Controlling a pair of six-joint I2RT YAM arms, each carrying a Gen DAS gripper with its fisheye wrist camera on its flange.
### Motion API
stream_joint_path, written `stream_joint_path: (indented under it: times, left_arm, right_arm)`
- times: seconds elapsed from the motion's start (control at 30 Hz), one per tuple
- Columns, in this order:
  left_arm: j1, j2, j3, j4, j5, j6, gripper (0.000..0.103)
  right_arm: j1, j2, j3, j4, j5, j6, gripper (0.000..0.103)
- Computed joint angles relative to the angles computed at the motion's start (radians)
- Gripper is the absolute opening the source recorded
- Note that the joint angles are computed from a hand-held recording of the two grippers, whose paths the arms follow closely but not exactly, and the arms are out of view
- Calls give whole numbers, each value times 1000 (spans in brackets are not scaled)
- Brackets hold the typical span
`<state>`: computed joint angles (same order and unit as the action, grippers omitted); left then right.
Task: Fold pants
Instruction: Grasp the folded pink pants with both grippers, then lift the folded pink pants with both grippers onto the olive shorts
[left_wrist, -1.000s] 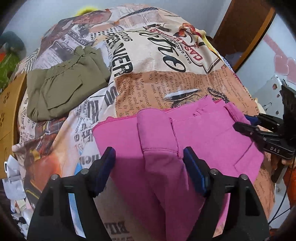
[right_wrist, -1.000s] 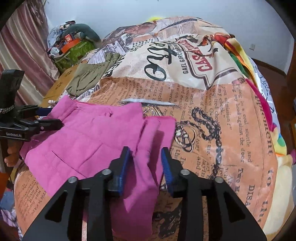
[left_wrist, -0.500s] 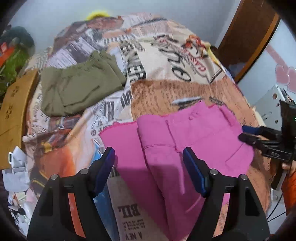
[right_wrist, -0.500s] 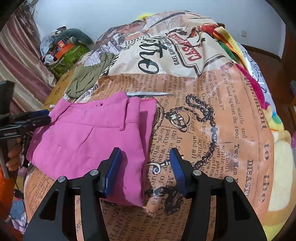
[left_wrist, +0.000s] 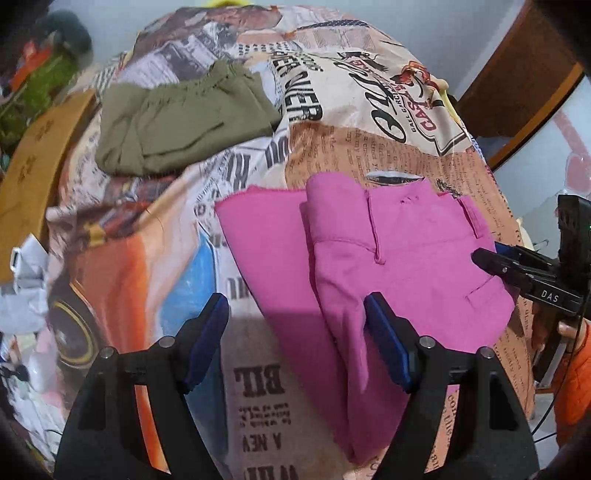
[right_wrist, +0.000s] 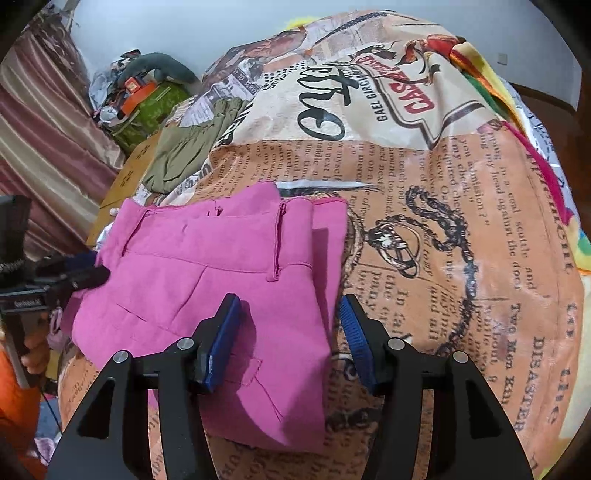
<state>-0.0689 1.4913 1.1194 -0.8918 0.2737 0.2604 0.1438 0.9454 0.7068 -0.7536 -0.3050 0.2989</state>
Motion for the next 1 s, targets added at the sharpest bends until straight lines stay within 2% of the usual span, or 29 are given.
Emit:
stream_joint_path:
  times: [0.07, 0.17, 0.2, 0.23, 0.3, 0.33, 0.5, 0.73, 1.0]
  left_arm:
    - [0, 2, -13, 13, 9, 18, 77]
    - [5, 21, -4, 7, 36, 30, 72]
    - [12, 36, 7, -8, 66, 38, 64]
    - [16, 50, 22, -21, 82, 41, 61]
    - [18, 62, 34, -25, 93, 19, 57]
    - [17, 60, 34, -23, 95, 14, 52]
    - [-20, 13, 5, 20, 58, -16, 37]
    - [-21, -20, 44, -6, 71, -23, 18]
    - [37, -55, 114, -68, 111, 25, 15]
  right_arm:
    - [-8, 1, -12, 22, -19, 9, 52]
    - [-3, 11, -17, 41, -32, 18, 44]
    - [-6, 14, -17, 45, -39, 20, 41]
    - [-9, 18, -18, 48, -43, 24, 40]
    - [-17, 17, -23, 54, -57, 27, 28]
    - [-19, 18, -23, 55, -60, 31, 27]
    - [11, -5, -11, 39, -10, 51, 14]
    - [73, -66, 30, 8, 95, 60, 9]
    - [177, -33, 166, -32, 196, 88, 5]
